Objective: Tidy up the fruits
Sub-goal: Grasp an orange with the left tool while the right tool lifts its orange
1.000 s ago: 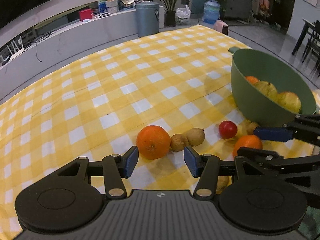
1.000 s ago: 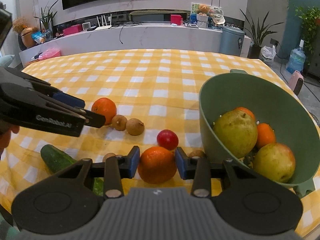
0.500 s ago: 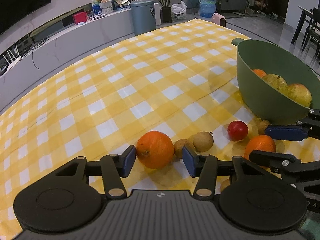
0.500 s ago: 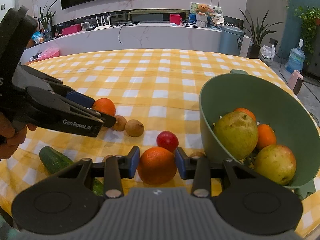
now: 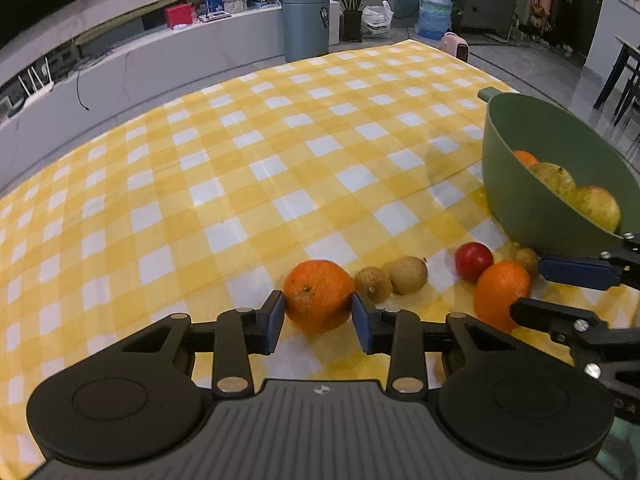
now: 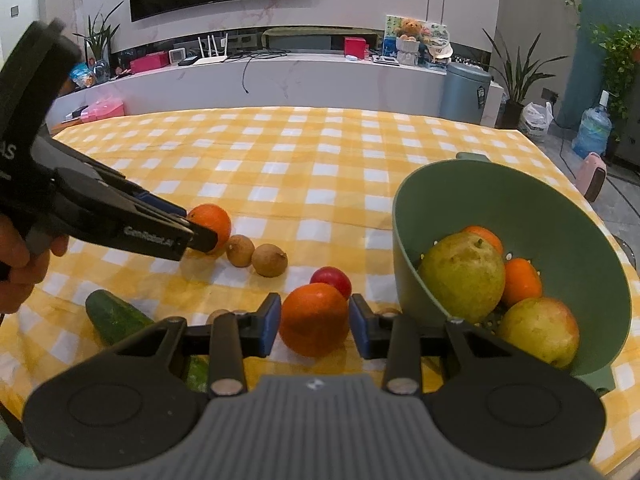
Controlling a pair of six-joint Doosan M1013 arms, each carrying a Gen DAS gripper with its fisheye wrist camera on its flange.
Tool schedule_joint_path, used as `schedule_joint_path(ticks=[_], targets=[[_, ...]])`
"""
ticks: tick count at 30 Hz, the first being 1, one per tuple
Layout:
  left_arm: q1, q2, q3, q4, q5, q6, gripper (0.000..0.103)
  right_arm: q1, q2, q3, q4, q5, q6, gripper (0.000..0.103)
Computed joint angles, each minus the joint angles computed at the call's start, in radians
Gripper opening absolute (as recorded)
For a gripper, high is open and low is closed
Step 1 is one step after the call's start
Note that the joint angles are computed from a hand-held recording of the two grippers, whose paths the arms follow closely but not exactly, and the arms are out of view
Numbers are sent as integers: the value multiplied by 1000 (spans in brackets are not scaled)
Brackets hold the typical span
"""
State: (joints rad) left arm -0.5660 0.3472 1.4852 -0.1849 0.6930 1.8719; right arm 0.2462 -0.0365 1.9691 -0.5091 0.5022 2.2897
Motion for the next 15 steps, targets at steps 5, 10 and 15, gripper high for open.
schedule_joint_path(ticks=[5, 10, 15], targets=[[23, -14, -2, -111, 79, 63, 40, -15, 3, 0, 100, 12, -62, 33], [27, -13, 1, -134, 82, 61, 41, -31, 12, -3, 186, 26, -108, 33], [16, -11, 0, -93, 68, 17, 48, -37, 14, -1, 204, -1, -99, 50]])
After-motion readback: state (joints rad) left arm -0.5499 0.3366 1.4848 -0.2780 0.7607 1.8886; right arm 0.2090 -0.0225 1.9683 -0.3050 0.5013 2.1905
